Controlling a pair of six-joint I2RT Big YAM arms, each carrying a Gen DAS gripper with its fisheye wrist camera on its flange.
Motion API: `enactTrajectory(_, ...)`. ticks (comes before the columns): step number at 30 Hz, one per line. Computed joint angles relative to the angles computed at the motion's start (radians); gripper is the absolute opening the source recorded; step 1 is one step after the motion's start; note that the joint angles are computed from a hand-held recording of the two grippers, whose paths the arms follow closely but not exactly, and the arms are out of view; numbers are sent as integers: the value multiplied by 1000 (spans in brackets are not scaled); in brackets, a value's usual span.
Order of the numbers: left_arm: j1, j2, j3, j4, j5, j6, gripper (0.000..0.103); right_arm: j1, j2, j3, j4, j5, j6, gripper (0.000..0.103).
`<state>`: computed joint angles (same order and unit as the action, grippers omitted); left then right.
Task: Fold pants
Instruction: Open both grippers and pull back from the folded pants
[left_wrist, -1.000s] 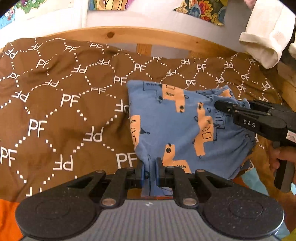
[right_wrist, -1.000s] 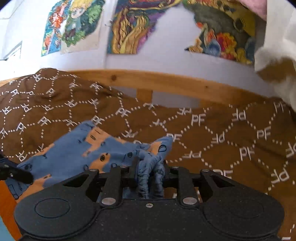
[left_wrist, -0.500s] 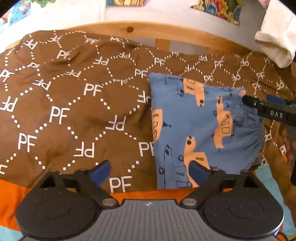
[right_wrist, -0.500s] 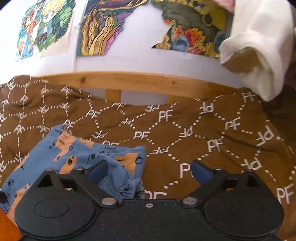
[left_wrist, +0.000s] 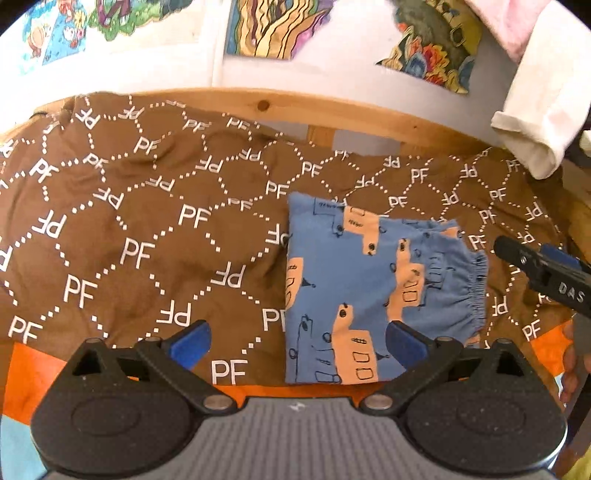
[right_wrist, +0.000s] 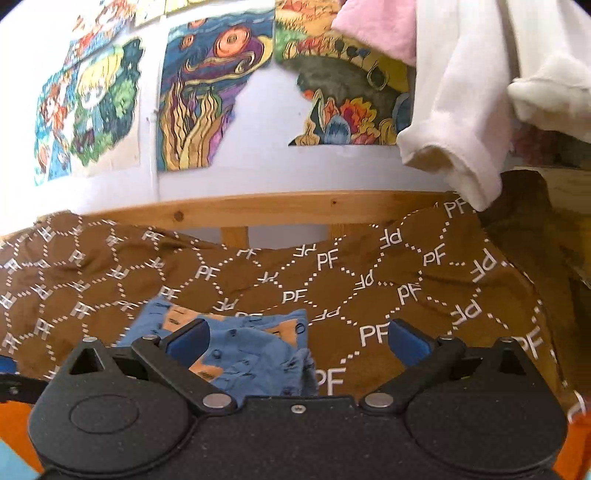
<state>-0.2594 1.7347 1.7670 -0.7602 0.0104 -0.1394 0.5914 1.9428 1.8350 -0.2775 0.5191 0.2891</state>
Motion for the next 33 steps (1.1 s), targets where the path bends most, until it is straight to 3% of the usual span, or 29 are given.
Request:
enactTrajectory(13,-30,-122,-147,103,-60,-13,103,97,-142,-172,88,99,-5,102)
enactTrajectory(20,-46,-183,-236,158,-122,26,103,130,-175,-211,109,129,-22,102)
enactTrajectory(22,-47,-199,-258,171,-136,39,103,144,-178,-217,119,174,-44,102)
enactTrajectory(26,-43,-226,-301,191,-150,40,103,170,-178,-214,93,236,-57,102)
enactTrajectory(33,-42,-275,-384,206,-179,55,103,199,-203,-244,13,182,-10,102)
